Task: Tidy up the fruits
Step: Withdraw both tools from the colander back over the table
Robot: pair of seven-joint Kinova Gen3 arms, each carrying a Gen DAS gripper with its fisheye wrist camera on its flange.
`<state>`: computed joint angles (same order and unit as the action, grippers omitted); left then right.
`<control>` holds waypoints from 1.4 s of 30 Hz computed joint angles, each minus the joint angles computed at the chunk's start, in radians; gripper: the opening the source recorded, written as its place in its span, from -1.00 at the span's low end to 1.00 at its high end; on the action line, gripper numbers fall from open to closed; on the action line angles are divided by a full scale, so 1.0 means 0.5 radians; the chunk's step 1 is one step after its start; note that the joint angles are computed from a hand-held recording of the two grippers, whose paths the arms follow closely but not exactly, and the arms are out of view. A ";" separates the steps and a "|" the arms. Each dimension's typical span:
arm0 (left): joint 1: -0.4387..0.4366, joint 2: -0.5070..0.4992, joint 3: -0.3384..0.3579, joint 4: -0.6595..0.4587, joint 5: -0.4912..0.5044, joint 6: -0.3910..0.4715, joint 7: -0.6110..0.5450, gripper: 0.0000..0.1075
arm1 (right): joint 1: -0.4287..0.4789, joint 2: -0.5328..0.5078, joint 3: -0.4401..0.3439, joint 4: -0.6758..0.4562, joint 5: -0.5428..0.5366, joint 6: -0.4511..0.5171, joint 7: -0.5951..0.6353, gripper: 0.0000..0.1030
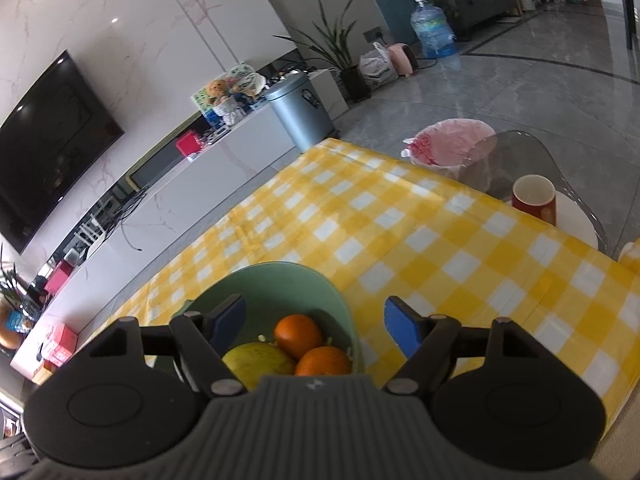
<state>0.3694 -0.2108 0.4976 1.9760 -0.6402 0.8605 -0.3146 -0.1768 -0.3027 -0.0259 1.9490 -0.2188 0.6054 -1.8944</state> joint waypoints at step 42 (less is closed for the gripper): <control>-0.435 -1.055 -0.804 0.602 1.011 0.249 -1.050 0.38 | -0.548 0.201 -0.402 -0.247 -0.102 0.353 0.417 -0.32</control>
